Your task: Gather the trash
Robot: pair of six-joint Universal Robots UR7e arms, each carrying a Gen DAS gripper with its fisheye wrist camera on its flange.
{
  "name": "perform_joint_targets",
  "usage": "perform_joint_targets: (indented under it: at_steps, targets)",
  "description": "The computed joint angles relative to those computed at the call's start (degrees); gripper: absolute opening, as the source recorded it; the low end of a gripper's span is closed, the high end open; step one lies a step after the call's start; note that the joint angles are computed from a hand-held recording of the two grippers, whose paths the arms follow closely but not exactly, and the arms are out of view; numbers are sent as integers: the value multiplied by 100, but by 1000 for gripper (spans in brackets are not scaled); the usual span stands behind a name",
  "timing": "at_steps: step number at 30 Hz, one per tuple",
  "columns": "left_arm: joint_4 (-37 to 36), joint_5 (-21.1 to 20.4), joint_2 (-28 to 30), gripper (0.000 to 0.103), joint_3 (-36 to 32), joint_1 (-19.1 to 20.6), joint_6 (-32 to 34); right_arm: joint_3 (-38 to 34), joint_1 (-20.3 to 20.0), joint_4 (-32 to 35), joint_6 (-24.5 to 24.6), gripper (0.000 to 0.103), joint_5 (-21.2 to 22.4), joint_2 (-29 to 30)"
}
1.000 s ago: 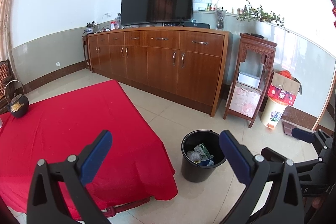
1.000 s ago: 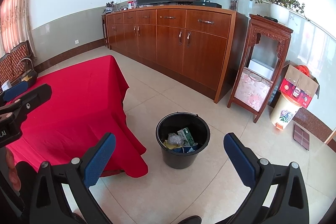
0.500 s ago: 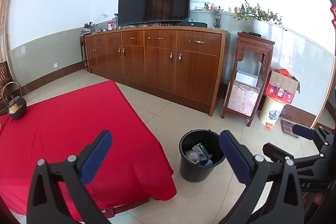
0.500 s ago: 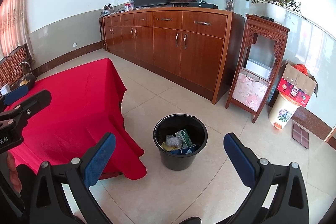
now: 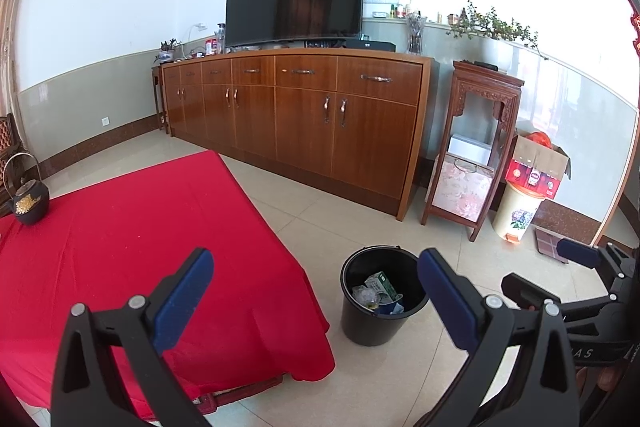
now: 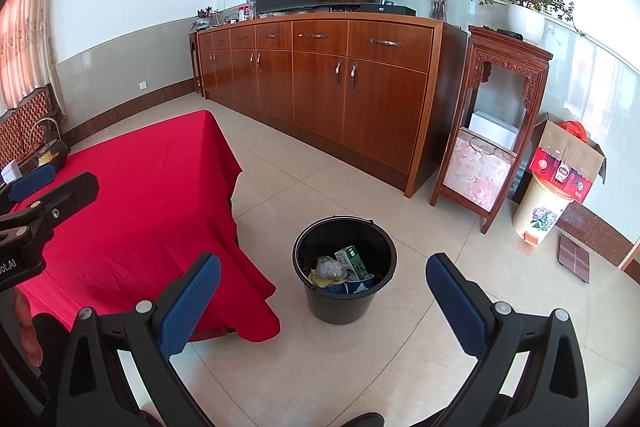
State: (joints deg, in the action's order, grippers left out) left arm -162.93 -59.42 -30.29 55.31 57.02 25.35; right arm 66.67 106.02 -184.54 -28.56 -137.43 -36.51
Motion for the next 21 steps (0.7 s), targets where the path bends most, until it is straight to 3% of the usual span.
perform_joint_targets:
  at_steps: [21]
  targets:
    - [15, 38, -6, 102, 56, -23, -24, -8, -27, -1, 25, 103, 43, 1]
